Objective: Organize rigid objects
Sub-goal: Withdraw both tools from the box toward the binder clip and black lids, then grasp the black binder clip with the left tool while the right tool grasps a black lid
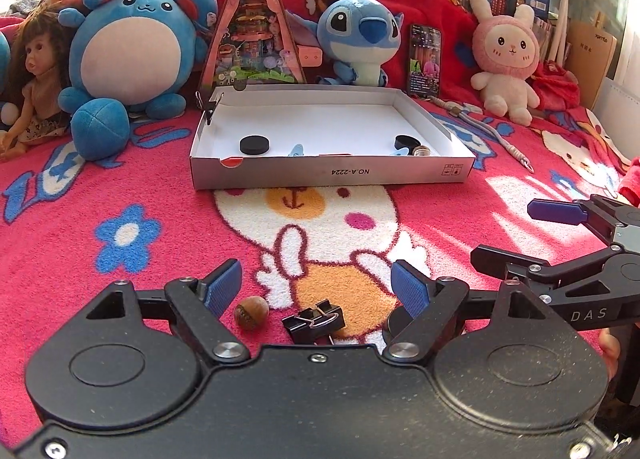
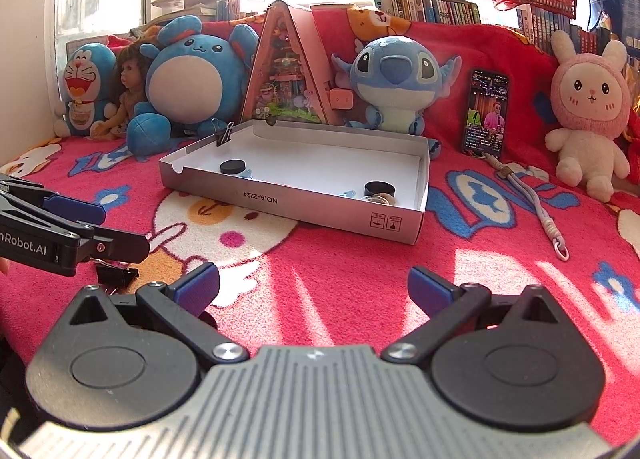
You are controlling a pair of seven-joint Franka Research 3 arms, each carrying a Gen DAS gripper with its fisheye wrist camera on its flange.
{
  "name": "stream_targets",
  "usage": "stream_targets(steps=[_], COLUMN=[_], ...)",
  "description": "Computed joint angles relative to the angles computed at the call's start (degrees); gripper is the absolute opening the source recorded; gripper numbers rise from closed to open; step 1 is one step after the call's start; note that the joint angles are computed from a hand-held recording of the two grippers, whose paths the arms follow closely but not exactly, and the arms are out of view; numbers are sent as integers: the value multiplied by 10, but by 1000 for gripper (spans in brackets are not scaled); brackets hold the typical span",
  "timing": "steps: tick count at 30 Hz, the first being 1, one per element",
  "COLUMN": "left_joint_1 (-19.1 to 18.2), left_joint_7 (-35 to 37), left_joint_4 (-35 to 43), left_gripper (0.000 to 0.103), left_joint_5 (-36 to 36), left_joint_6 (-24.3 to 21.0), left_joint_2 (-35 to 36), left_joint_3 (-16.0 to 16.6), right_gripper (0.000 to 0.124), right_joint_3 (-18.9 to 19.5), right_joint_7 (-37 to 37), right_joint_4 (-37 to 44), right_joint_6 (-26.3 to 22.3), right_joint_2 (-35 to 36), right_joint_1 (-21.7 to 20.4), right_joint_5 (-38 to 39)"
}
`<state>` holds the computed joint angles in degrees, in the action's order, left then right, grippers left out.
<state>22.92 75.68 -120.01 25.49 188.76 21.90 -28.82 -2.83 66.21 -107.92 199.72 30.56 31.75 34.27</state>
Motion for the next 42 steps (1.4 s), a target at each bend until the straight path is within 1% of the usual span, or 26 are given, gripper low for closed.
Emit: stream_targets(steps=[5,12,14,15,16,18,19,21,22,24,27,34,35,38,40,41,42], left_joint_1=[20,28,30,34,47,72,78,76,72,66,83,94,90,59,42,35,29], left_joint_7=[-8,-23,-25,-26,-26,-25,-25,-26,-27,-31,-33,-40,-41,-44,-46,-47,-48], left_joint_4=[-20,-43,-47,-49,-51,-54,-54,-56,-56,-57,-58,-46,-42,-33,-28,-27,-25], left_gripper=[81,81,81,80,80,75,73,69,67,57,48,42,42,42,41,39,36], left_joint_5=[5,12,14,15,17,21,23,25,26,27,34,51,50,40,35,33,32], left_joint_6=[4,4,3,2,1,0,1,3,4,5,5,6,5,6,8,9,10], left_joint_2=[-8,-20,-22,-23,-22,-19,-18,-20,-21,-24,-22,-6,-3,3,6,7,9], left_joint_3=[-13,-13,-13,-17,-29,-53,-59,-56,-51,-45,-62,-79,-76,-49,-33,-27,-21], right_gripper=[103,103,103,103,103,103,103,103,102,100,94,78,77,69,61,59,54], right_joint_3=[19,43,41,39,39,44,47,46,39,37,41,44,44,51,53,49,37], right_joint_7=[6,27,28,27,26,25,24,20,13,5,0,-6,-5,1,6,7,6], right_joint_4=[-25,-53,-55,-56,-57,-60,-61,-62,-58,-55,-52,-42,-40,-37,-34,-32,-30], right_joint_6=[11,15,13,11,10,12,14,15,13,10,7,3,3,-1,-2,1,4], right_joint_2=[-11,-23,-23,-23,-23,-22,-22,-21,-19,-17,-14,-9,-8,-6,-4,-2,1], right_joint_1=[-14,-35,-32,-29,-28,-31,-32,-28,-19,-13,-14,-11,-11,-17,-19,-14,0], right_joint_5=[-8,-21,-23,-24,-27,-39,-45,-51,-49,-50,-58,-65,-65,-69,-71,-68,-58])
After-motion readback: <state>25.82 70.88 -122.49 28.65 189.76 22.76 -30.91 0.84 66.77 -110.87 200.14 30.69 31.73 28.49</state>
